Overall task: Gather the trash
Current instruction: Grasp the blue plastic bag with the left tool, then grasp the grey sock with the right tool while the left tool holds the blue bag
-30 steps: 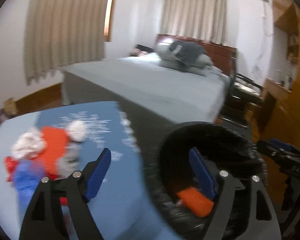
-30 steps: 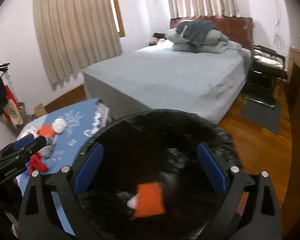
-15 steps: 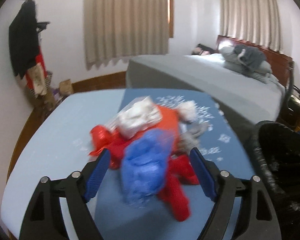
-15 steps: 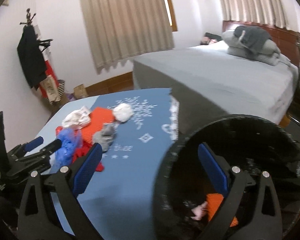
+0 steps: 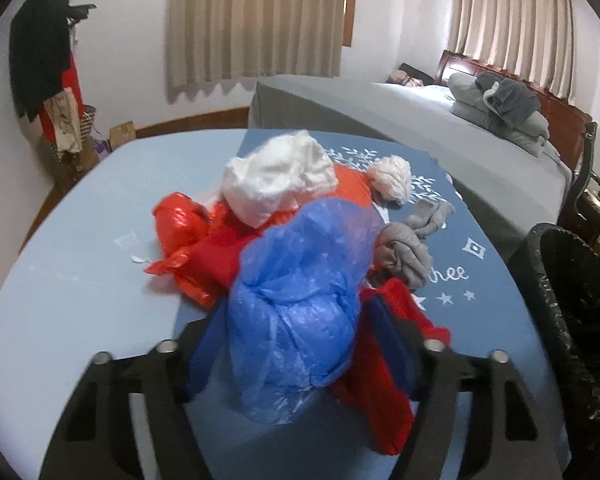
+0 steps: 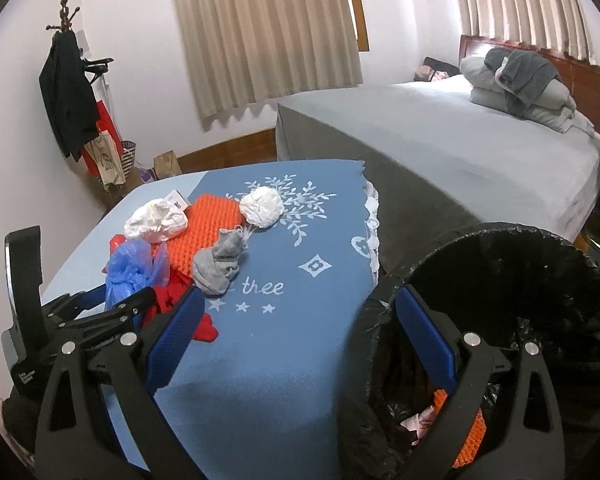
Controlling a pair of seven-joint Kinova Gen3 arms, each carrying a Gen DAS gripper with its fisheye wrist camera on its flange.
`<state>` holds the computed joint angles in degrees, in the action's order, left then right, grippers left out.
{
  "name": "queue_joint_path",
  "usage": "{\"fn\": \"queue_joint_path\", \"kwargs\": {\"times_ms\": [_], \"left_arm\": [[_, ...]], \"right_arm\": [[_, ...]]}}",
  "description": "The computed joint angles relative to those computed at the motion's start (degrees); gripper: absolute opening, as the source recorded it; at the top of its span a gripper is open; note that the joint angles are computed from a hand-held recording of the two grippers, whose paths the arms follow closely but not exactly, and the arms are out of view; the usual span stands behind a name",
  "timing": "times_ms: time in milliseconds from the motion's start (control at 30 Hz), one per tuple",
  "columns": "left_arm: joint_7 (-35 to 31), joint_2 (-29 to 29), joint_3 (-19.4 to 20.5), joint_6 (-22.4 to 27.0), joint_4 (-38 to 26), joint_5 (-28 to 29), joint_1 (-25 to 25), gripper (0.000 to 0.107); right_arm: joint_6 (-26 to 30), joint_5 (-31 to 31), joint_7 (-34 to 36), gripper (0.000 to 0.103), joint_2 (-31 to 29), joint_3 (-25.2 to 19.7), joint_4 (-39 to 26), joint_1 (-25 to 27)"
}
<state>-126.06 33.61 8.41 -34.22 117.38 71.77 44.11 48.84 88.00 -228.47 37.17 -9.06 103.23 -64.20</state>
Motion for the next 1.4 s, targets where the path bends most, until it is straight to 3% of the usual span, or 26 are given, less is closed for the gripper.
{"fn": "queue_joint_path", "kwargs": {"times_ms": [33,167,400,633,900,1033,1267,1367,1400], "left_arm": [[0.21,0.10,0.13,0.02,-0.07,-0.08,0.08,0.056],[4.01,-0.83,0.09,0.23,1.46,-3.24,-0.16,0.051],[7.94,-4.46,-0.60,-3.57,5.12,-5.38,1.74,0.051],[6.25,-5.83,-0.43,-6.44,5.37,-3.51,1.34,0.051],[6.16,-4.45,0.14,-8.03,4.62,-3.28,-0.02,0.051],[6.68,-4.04,-0.01,-7.19,4.32,-4.11,-1.01,0.050],[8.01,-4.11,-0.36,-6.91,4.90,-4.92,-1.37,0.050],[8.12,-4.03,-0.40,-7.00,4.91,-4.71,-1.03,0.051],[8.11,-4.05,-0.40,-6.99,4.96,-4.75,-1.03,0.050]], "right_arm": [[-0.17,-0.03,0.16,0.094,0.12,-0.04,-0.12,0.08],[-0.94,-0.27,1.35,0.094,0.57,0.13,-1.01,0.30],[-2.65,0.16,3.04,0.094,1.43,0.91,-3.09,0.64],[-6.17,-0.33,7.23,0.094,3.82,2.32,-7.93,1.45],[-12.05,-6.55,15.75,0.094,8.68,5.67,-15.78,2.22],[-15.15,-11.14,22.11,0.083,10.78,6.61,-19.57,3.09],[-19.44,-19.21,31.13,0.073,13.01,7.56,-23.65,4.50],[-21.46,-22.83,35.67,0.060,13.49,7.26,-24.88,5.56],[-22.70,-23.56,36.67,0.051,13.48,7.41,-24.88,5.80]]}}
